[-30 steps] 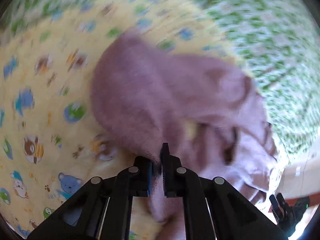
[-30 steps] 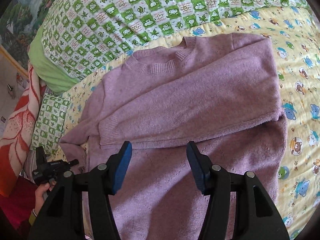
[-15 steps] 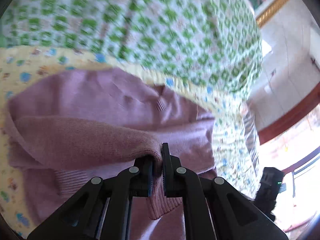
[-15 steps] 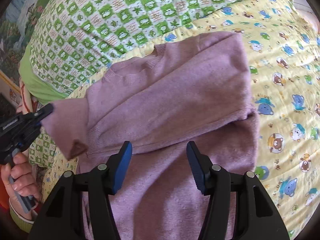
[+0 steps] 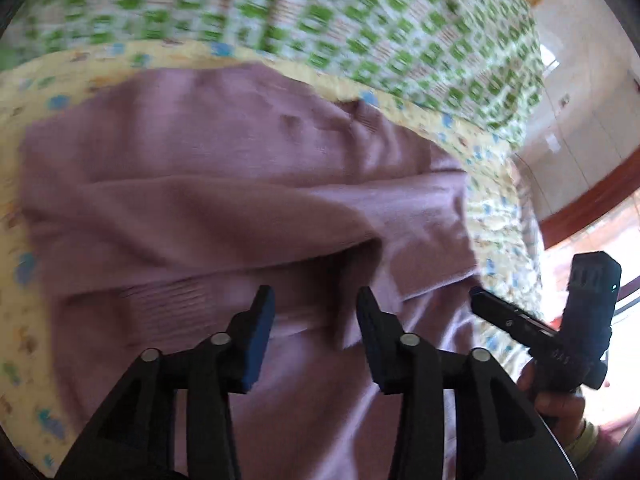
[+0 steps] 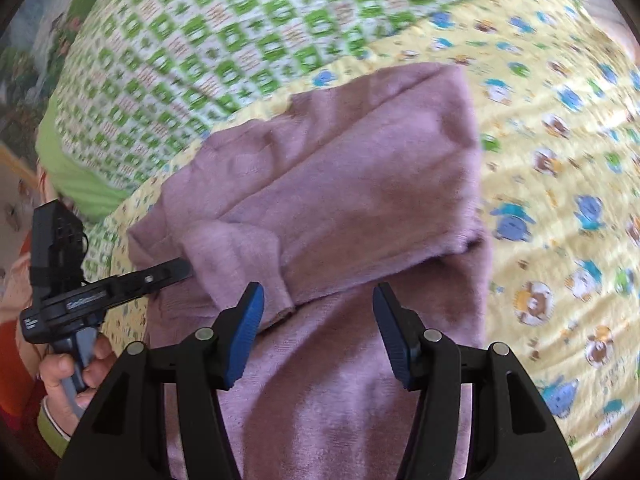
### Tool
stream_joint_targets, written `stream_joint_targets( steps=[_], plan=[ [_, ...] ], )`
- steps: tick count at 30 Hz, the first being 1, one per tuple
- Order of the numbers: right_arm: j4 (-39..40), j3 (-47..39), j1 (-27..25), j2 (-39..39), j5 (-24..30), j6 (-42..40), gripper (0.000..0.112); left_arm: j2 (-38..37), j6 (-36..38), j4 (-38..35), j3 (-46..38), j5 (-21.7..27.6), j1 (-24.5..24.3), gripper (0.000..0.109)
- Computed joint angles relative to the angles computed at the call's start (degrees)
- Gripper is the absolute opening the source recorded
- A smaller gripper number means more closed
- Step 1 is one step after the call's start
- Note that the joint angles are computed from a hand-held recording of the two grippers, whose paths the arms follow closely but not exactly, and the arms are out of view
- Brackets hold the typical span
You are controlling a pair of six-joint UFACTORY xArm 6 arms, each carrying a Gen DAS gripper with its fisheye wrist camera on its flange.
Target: Fold small clothes
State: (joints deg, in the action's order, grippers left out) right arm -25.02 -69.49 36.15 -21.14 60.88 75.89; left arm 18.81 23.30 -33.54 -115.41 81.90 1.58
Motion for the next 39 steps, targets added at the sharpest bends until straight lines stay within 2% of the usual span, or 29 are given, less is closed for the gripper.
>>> stream_joint_targets(
  steps=[2, 5, 8, 13, 14, 15, 16, 17, 18, 21, 22, 23, 25, 27, 31, 34, 36, 39],
  plan=[
    [0.5, -2.4, 0.6, 3.1, -1.1, -5.0, 0.069, -3.4, 0.4, 5.0, 5.7, -5.2, 2.5, 0.047],
    [0.8, -7.6, 2.0, 9.0, -1.2, -13.7, 0.073, -2.8, -3.2, 12.8, 7.6, -9.3, 4.3, 0.048],
    [-0.8, -15.2, 3.9, 16.9, 3.1, -21.4, 0.074, -0.3, -6.8, 18.7, 7.5, -13.1, 5.2, 0.048],
    [-2.2, -23.8, 3.9, 26.9, 8.4, -27.7, 0.073, 3.2, -10.6, 22.6, 4.8, -16.7, 4.5, 0.048],
    [-1.9, -25.2, 3.5, 28.4, 9.9, -29.1, 0.062, 3.9, -11.5, 23.4, 4.2, -18.1, 3.8, 0.048],
    [-0.8, -26.3, 2.9, 29.4, 11.1, -30.4, 0.045, 4.3, -11.6, 23.9, 3.7, -18.9, 3.5, 0.048],
    [2.4, -27.5, 1.6, 30.1, 12.0, -32.4, 0.010, 4.9, -11.7, 24.4, 2.9, -19.2, 3.0, 0.048],
    [5.6, -27.7, 0.2, 29.6, 11.5, -33.5, 0.011, 5.6, -11.7, 25.3, 1.8, -19.5, 2.5, 0.048],
    [9.2, -26.8, -1.4, 27.6, 8.6, -33.4, 0.011, 5.9, -11.5, 25.8, 1.7, -20.1, 2.3, 0.048],
    [24.4, -18.9, -7.1, 17.5, -7.8, -31.2, 0.011, 7.1, -12.3, 26.9, 0.0, -20.8, 2.0, 0.049],
    [28.8, -17.6, -8.8, 15.0, -12.3, -31.6, 0.011, 7.4, -13.0, 26.9, -0.3, -20.8, 2.0, 0.050],
    [31.7, -17.3, -10.2, 13.3, -14.3, -32.9, 0.011, 8.4, -13.8, 26.4, -1.7, -20.1, 2.4, 0.050],
    [32.6, -18.2, -12.8, 11.3, -13.1, -35.0, 0.011, 8.7, -15.3, 26.2, -1.6, -20.5, 2.2, 0.050],
    [28.2, -18.8, -14.3, 10.3, -7.3, -33.8, 0.011, 8.1, -16.3, 26.4, -0.9, -21.3, 2.6, 0.050],
    [31.0, -8.9, -18.8, 6.0, -3.9, -30.7, 0.010, 6.5, -16.2, 24.8, 1.3, -22.3, 3.3, 0.048],
    [34.2, -1.7, -20.5, 3.3, -3.6, -29.0, 0.010, 3.9, -14.9, 22.2, 4.8, -24.3, 3.9, 0.048],
    [33.9, 0.0, -20.4, 2.6, -3.6, -28.2, 0.010, 2.7, -14.4, 22.7, 6.4, -25.1, 3.9, 0.047],
    [33.4, -0.6, -20.6, 3.7, -2.6, -28.9, 0.010, 3.3, -15.0, 22.8, 5.8, -23.3, 4.3, 0.043]
  ],
)
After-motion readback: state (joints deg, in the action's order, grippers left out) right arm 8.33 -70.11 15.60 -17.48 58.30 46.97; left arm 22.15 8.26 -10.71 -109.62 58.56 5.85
